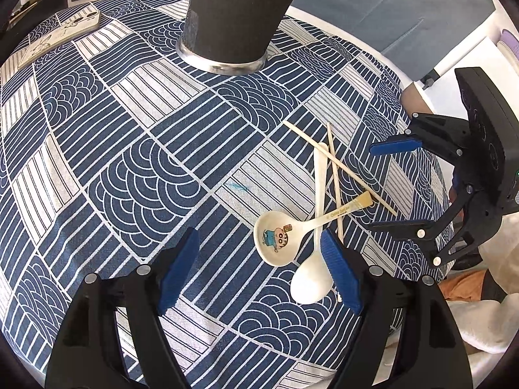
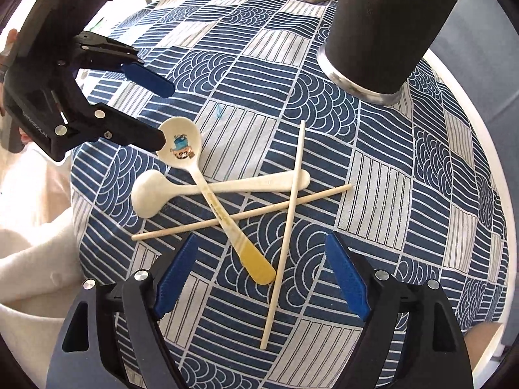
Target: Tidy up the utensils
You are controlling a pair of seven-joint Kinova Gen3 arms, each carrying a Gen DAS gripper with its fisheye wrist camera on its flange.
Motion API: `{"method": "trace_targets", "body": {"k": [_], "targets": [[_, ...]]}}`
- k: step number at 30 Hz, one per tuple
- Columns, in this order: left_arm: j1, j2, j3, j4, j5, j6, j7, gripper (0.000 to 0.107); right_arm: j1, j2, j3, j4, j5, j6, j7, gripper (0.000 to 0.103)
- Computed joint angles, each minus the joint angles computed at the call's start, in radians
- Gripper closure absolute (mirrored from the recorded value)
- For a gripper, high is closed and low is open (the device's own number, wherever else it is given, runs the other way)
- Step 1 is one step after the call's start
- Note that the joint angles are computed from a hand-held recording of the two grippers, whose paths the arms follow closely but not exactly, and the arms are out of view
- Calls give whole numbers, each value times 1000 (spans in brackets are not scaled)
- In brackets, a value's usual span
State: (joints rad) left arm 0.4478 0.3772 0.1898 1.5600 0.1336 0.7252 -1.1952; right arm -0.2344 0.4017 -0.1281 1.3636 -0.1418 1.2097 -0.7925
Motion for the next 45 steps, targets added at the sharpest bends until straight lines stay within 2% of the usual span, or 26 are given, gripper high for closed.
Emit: {"method": "trace_targets", "body": {"k": [2,4,6,7,12,13,14,16,17,18,19,27,35,45], "targets": [[5,2,3,2,6,-4,8,41,8,-2,-4,5,-5,0,22,26],[1,8,14,1,21,-1,-1,79,10,-6,-7,15,-3,-9,45,26],[2,22,20,-10,31,12,-9,98,13,-9,-10,23,-8,-14,65,26],[-9,28,29,-12,51,15,-20,102,16,-15,-10,31,-12,-17,71,26],[38,26,1,-33,12,45,32,102,17,-22,-14,54,-22,-29,104,29],[44,21,-1,-35,2,46,37,102,14,-23,-15,56,-18,-28,113,38],[49,15,-1,-35,-6,45,39,102,13,-20,-15,54,-16,-18,121,52],[47,8,8,-36,-8,40,25,102,12,-23,-15,62,-17,-19,135,65],[54,15,6,-51,-19,44,26,102,11,-23,-14,65,-19,-18,136,77],[52,14,8,-55,-19,48,21,102,12,-19,-13,61,-23,-6,133,85],[57,15,6,-63,-27,59,23,102,12,-24,-13,69,-24,-10,138,87],[85,0,-9,-110,-87,94,37,102,44,-46,-8,81,-75,-4,160,91],[119,-5,-25,-192,-186,168,22,102,80,-95,-13,104,-147,-52,204,92],[152,-5,-44,-346,-294,296,5,102,95,-111,-19,54,-237,-77,222,94]]}}
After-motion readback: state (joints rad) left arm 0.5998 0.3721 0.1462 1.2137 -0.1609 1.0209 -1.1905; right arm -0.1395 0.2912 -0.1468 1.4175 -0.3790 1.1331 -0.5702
